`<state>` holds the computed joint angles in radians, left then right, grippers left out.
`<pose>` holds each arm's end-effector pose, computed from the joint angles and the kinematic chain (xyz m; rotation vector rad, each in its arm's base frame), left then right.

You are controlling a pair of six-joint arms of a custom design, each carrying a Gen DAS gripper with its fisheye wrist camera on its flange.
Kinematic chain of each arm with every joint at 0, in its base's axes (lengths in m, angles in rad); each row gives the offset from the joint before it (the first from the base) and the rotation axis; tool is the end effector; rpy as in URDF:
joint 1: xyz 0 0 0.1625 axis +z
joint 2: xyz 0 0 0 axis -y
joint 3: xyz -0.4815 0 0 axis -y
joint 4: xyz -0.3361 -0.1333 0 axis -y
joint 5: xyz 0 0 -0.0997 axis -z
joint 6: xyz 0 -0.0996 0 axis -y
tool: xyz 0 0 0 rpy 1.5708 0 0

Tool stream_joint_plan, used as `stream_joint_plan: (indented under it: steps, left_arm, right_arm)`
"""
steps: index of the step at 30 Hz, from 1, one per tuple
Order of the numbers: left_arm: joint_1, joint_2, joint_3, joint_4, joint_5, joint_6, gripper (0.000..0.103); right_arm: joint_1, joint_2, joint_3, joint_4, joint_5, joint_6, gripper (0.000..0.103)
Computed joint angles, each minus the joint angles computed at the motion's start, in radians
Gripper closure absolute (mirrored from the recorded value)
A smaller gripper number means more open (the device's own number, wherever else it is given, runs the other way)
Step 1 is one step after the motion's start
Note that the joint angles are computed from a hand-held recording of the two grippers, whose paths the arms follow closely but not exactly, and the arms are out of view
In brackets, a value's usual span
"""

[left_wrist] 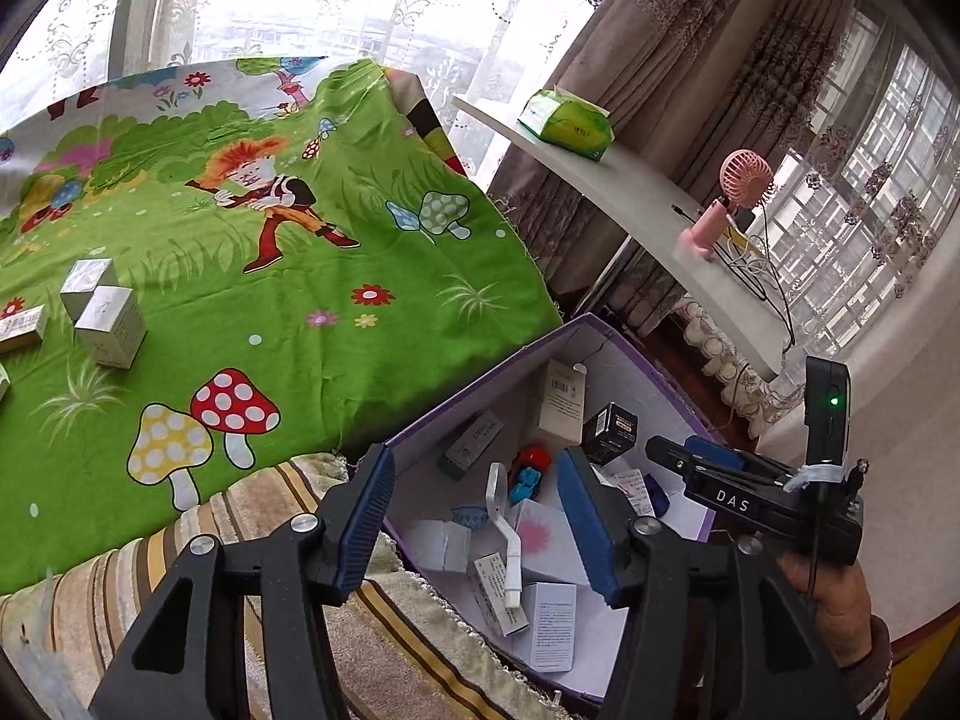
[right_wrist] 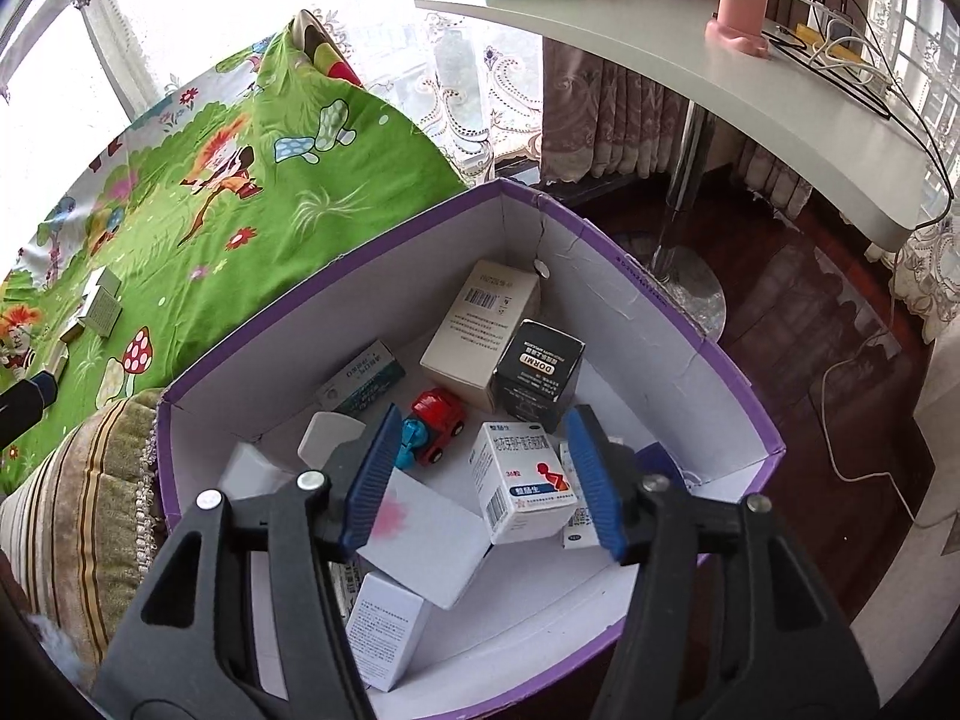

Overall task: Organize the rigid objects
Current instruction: 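Carry the white cube box and medicine box into the storage box and release both, then move both grippers back over the objects on the bed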

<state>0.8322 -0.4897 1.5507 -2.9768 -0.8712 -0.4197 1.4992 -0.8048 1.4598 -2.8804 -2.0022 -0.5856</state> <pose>-0.3310 -0.6568 0.0576 0.2492 2.5883 -0.8965 0.0389 -0.7392 0.2937 0.4490 -2.4294 0.6175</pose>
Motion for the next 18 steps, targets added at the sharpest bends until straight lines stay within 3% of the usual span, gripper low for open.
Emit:
stream_joint_plan:
  steps: [18]
  left_arm:
    - [0.023, -0.087, 0.104, -0.081, 0.069, -0.045, 0.045]
  right_arm:
    - [0.063, 0.019, 0.024, 0.029, 0.011, -0.032, 0.041]
